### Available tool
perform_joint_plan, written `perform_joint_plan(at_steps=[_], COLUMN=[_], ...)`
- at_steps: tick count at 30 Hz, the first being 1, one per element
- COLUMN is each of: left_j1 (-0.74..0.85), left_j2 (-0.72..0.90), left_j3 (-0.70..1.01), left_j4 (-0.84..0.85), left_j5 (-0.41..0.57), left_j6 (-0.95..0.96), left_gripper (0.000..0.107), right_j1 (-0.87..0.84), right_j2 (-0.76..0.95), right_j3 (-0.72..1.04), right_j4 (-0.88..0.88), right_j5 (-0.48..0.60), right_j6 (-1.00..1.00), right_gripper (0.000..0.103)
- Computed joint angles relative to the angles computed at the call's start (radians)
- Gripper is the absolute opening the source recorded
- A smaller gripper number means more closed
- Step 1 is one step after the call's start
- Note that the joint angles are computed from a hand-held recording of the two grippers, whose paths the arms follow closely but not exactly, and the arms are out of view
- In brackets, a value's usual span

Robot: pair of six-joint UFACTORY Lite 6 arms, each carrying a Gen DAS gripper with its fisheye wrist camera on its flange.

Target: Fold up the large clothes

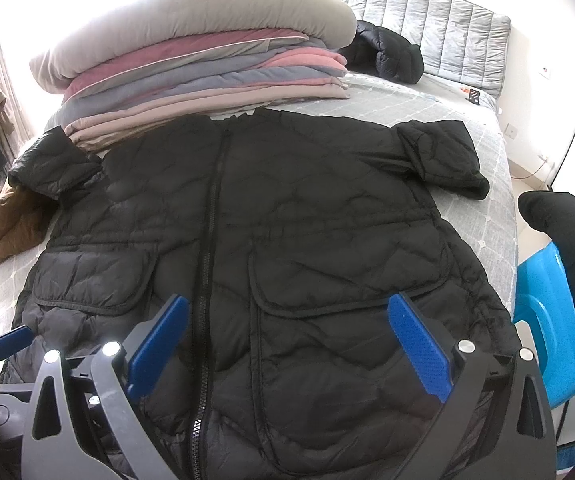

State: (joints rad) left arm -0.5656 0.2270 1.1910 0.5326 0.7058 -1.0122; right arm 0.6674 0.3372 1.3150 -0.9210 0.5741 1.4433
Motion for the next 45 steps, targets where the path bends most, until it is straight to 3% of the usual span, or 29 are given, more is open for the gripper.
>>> perform_joint_plan(at_steps=[5,10,14,18,21,24,33,45], left_j1=[-0.003,-0.005,-0.004,0.000,0.003,0.004,0.010,0.011], left_j2=[0.001,0.003,0.005,-0.001,-0.002,-0.003,-0.003,-0.002], left_j3=[-0.002,-0.006,-0.007,-0.010,-0.013,-0.013,-0.013,-0.014], left_j4=[0.004,0.006,0.004,0.004,0.000,0.002,-0.003,-0.003], left_j5=[-0.001,-0.006,-0.006,-0.008,-0.010,-0.008,-0.011,-0.011], left_j6=[-0.004,-0.011,-0.007,-0.006,-0.003,-0.001,0.010,0.010], left_gripper=[0.096,0.096,0.096,0.096,0.096,0.096,0.096,0.096], right_j1=[-0.001,0.007,0.001,0.061,0.067,0.052,0.027,0.022], right_j2=[-0.001,-0.046,-0.017,-0.122,-0.147,-0.101,-0.088,-0.095], right_j3=[-0.001,-0.055,-0.026,-0.128,-0.190,-0.136,-0.119,-0.125], right_j4=[-0.003,-0.117,-0.064,-0.348,-0.469,-0.363,-0.289,-0.280], right_j5=[-0.004,-0.018,-0.021,0.038,0.006,-0.031,-0.057,-0.072], right_j6=[0.006,0.133,0.060,0.332,0.448,0.333,0.275,0.272], right_gripper=[0.096,0.096,0.096,0.096,0.096,0.096,0.096,0.096])
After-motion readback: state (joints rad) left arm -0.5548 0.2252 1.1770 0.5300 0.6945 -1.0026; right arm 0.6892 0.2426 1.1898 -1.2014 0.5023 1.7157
